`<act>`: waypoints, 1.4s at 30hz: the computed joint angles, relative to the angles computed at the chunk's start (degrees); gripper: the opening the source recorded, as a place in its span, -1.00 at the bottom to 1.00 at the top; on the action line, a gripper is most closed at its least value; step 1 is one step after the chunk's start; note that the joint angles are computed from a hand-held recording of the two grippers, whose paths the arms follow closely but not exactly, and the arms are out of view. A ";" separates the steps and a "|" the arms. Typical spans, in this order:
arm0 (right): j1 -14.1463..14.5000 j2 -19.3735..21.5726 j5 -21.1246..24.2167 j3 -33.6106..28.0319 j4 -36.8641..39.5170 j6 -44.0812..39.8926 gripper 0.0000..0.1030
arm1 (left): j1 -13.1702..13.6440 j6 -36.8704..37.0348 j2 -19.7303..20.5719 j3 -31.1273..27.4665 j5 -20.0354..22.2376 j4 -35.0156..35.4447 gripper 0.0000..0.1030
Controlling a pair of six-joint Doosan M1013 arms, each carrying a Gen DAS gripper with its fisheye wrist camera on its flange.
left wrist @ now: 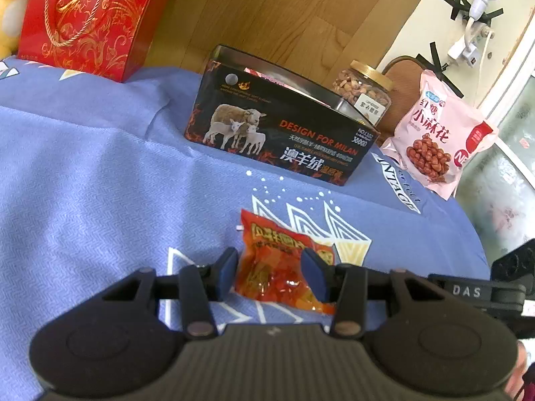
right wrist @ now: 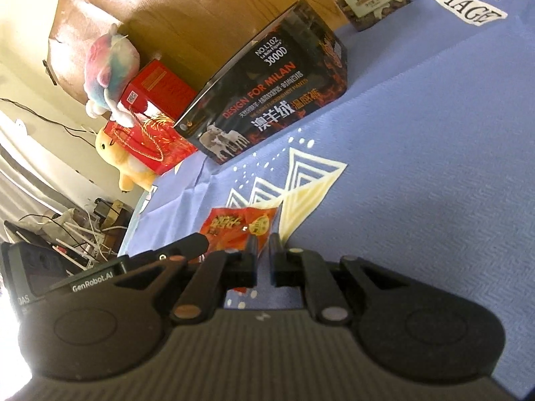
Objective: Organize snacks
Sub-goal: 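Move the right tool to the red-orange snack packet and close on it, then carry the red packet with the right tool into the black tin, release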
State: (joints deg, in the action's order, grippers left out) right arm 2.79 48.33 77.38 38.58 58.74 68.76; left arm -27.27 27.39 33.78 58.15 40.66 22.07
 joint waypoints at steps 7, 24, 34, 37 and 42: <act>0.66 2.37 4.07 -3.74 2.19 2.94 -0.86 | -0.02 0.00 -0.07 0.22 -0.37 0.31 -0.18; -2.06 1.83 2.94 -3.13 12.62 4.09 -0.86 | 2.62 -10.47 -6.20 9.28 -13.82 -0.31 0.62; 0.98 1.13 3.76 -4.83 -4.45 -5.53 -0.64 | 3.43 5.37 -1.80 2.70 -5.80 -14.87 0.42; 0.86 0.80 3.07 -3.61 -3.36 -7.04 -0.63 | 4.59 13.43 -1.58 3.43 -8.20 -28.47 -0.12; -0.05 1.79 3.92 -3.63 0.82 -4.61 -0.63 | 3.74 10.32 -1.61 3.70 -9.35 -24.84 -0.60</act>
